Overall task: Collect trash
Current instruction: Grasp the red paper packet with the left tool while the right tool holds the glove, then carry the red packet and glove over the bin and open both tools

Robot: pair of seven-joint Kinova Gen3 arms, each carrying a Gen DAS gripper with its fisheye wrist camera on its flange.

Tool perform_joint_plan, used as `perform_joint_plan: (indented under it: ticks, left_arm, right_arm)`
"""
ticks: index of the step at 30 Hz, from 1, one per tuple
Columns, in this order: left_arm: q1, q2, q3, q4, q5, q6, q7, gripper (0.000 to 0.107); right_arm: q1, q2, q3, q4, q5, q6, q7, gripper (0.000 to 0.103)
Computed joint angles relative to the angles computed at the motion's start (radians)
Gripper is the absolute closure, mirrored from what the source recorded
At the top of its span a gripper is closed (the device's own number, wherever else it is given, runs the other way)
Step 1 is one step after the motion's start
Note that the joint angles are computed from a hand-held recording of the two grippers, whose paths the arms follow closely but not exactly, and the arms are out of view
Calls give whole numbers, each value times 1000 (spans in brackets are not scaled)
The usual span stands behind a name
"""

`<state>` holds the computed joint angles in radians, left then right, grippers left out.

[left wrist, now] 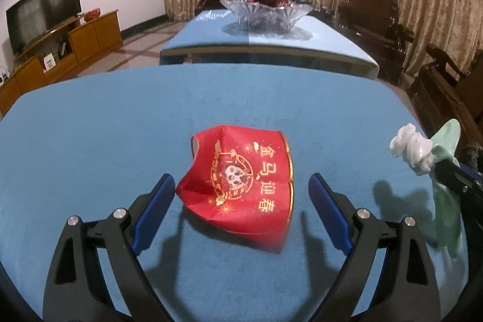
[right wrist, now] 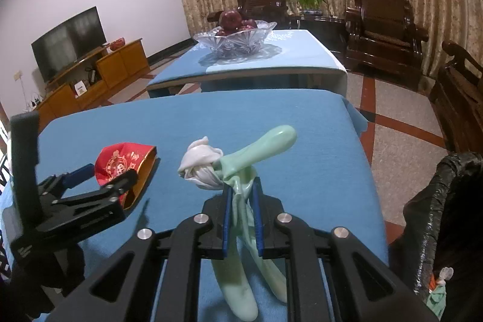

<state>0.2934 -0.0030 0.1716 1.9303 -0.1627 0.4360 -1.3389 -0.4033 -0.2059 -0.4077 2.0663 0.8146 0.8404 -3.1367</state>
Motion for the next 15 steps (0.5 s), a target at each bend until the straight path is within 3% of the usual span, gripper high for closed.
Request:
perform_joint_plan:
  ticks: [7, 15]
  left_arm:
    - [13, 25, 0, -33, -16, 37, 15, 26]
    - [1, -37, -6, 13, 55, 6, -50, 29]
  right_arm:
    - [-2, 0, 0, 0, -1, -1, -2, 90]
    - [-13, -7, -14, -17, -3, 34, 13, 90]
